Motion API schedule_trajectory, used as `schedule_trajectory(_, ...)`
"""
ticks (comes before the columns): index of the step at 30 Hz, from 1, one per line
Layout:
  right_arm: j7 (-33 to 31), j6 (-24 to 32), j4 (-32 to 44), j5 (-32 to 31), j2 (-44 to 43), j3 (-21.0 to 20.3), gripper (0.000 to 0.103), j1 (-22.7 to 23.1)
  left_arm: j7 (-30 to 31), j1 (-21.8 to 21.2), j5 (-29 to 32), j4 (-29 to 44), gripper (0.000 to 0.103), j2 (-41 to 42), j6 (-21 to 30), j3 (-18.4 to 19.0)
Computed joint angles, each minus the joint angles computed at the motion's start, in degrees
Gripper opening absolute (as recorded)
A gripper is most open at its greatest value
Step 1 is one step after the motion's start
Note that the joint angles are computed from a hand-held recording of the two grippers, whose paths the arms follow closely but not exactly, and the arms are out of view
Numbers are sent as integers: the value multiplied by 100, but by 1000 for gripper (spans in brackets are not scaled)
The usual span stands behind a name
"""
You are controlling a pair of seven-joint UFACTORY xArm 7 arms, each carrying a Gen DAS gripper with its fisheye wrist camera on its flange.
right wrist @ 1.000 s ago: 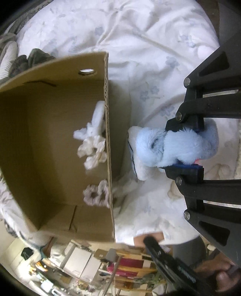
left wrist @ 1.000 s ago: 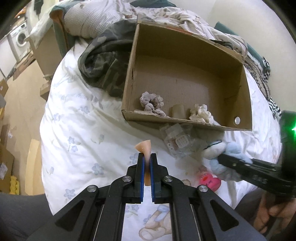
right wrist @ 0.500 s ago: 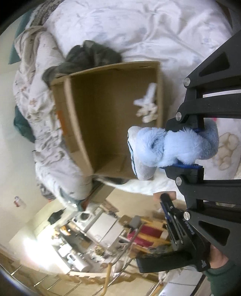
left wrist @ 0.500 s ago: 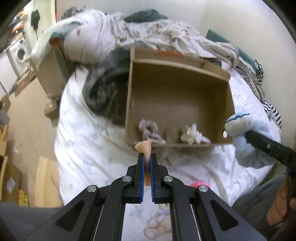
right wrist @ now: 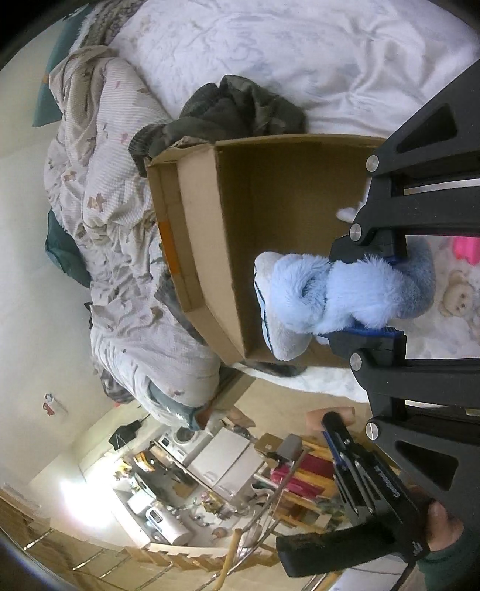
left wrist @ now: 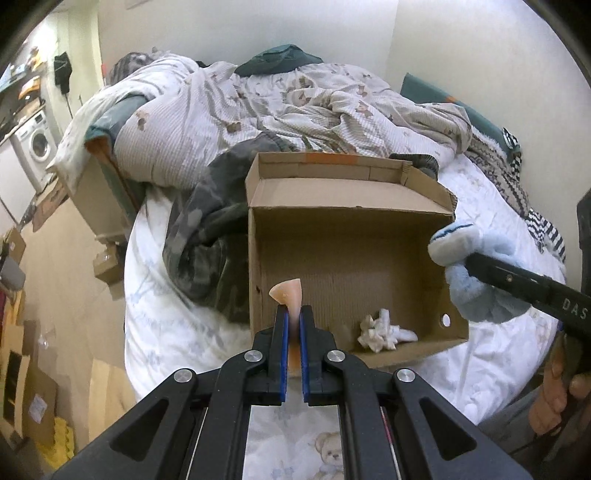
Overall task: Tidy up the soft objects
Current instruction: 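Carry the roll and sock into the box and open both tools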
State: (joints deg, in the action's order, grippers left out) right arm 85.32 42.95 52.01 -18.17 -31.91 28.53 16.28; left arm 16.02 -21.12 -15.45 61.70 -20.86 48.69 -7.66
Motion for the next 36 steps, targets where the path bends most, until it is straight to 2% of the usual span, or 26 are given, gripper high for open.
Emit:
schedule_trajectory(6,240,-366,-449,23,114,-64,26,-43,-133,-6,53,138,5,500,-285,-100)
schedule_trajectory(8,275,-378,-552,98,229,-108,26,12,-118,-15,116,65,5,594,-498,-134)
schedule_trajectory(10,386,-739,-785,238,279,-253,26,89,-66,-37,148,-43,5,677,-765,-152)
schedule_trajectory(11,376,-834,-844,283,318,-308,26,117,-119,-18,308,-212,5,664,-1068,-219)
schedule_trajectory(13,243,-640,-764,258,476,-337,26,130,-13,-87,338,-384,5,679,-1342,-213)
schedule_trajectory(17,225,-672,-785,244,620,-443,26,167,-180,-128,32,-118,5,1020,-1004,-133)
schedule_trajectory(24,209,-643,-662,151,800,-475,26,244,-253,-130,108,-31,6,1181,-908,-211)
schedule_trajectory(29,151,-614,-560,126,1018,-562,26,297,-239,-166,487,-183,6,1128,-957,-316)
schedule_trajectory(36,112,-552,-469,40,1176,-632,26,371,-293,-179,410,-146,6,1183,-915,-282)
